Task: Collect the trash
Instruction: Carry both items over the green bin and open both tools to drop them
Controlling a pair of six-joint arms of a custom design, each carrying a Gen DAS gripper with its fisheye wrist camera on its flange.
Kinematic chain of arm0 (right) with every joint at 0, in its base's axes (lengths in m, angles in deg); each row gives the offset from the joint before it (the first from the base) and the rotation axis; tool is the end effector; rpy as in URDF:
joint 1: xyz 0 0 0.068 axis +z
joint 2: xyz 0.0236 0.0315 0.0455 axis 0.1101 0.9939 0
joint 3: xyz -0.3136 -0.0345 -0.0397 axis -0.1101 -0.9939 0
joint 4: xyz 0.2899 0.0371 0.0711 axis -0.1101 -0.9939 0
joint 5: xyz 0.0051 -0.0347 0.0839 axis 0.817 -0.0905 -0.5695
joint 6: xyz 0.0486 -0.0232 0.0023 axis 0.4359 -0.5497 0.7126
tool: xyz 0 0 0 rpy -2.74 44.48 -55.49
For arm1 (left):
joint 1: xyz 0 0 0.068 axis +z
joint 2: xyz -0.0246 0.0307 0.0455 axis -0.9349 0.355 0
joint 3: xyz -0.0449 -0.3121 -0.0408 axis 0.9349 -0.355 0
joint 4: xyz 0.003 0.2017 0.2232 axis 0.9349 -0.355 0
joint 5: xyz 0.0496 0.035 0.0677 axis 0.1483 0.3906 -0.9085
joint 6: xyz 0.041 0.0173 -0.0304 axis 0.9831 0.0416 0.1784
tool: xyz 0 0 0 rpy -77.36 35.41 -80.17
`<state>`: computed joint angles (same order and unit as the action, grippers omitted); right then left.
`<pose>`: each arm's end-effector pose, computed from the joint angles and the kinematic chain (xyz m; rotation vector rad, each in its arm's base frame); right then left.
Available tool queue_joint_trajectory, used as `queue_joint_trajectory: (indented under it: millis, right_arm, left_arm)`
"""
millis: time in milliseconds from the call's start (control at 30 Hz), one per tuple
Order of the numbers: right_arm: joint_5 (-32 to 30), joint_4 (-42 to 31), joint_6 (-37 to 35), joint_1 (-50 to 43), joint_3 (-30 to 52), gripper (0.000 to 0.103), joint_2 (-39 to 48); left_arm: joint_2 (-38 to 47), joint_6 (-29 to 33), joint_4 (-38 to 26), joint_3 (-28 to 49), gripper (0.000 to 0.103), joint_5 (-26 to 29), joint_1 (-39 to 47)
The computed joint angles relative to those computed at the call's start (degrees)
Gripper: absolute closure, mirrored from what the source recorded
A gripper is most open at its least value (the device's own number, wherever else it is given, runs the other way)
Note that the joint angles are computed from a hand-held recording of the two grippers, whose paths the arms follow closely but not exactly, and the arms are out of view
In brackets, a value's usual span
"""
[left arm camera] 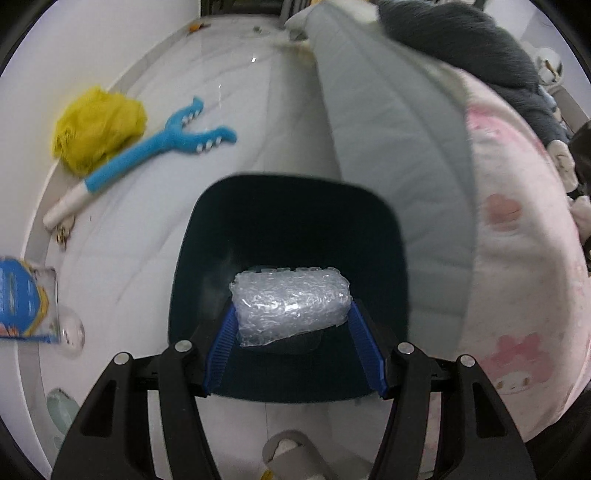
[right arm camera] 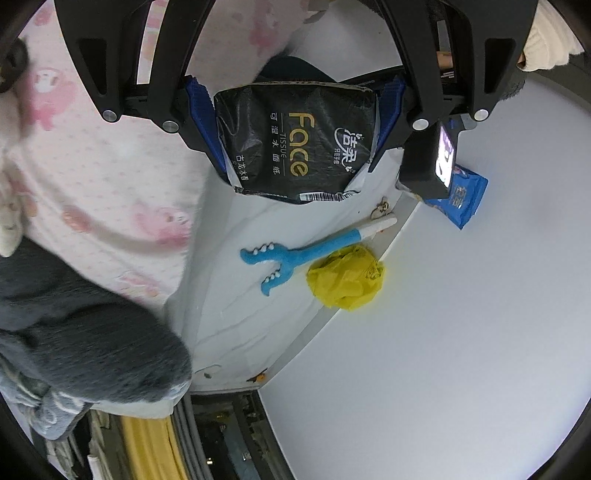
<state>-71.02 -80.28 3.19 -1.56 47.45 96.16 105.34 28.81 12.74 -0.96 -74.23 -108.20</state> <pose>0.2832 -0.0156 0.1606 -0.7296 2.4175 0.7468 0.2076 -0.1606 0.0746 -0.2516 2.7438 -0.1862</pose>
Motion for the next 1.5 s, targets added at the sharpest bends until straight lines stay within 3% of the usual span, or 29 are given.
queue_joint_trajectory:
  millis: [233,500,800,900,1067,1133,1300,1367,1500]
  right_arm:
    - [3.5,3.9,4.4,5.7,-1.4,0.03,1.0]
    - [8.3,8.9,9.3,11.5,-1.9,0.03,4.8]
    - [13.7,14.0,13.3,17.8,-2.9,0.03,8.8]
    - [15.6,15.5,14.8,19.9,-3.0,0.03,10.5]
    - [18.4,18.2,16.6,22.7,-3.1,0.03,13.6]
    - [19.6,19.0,17.1,23.9,-3.1,0.03,14.6]
    - [22.7,20.3,17.8,26.4,-2.8,0.03,17.6]
    - [23.7,20.5,18.4,27.2,-2.5,0.03,18.6]
    - [25.4,20.7,19.7,28.7,-2.1,0.028,20.1]
  left_arm:
    - [-1.5,1.1,2.2,-4.0,0.033,3.2,3.4]
    - [-9.5,2.3,1.0,-8.8,0.03,1.2,6.1]
    - [-23.0,3.5,-5.2,-12.6,0.029,-7.4,6.1]
    - [-25.6,5.0,-6.3,-13.5,0.029,-13.4,3.7]
    - [-31.2,6.7,-8.1,-15.4,0.028,-13.2,5.8]
    - [-32.9,6.7,-9.6,-15.7,0.022,-14.0,5.8]
    - [-38.3,7.1,-13.7,-16.4,0.019,-13.2,5.8]
    - [-41.4,7.2,-15.6,-16.7,0.009,-12.9,6.1]
    - [-47.0,7.4,-20.1,-16.2,0.008,-14.5,5.1]
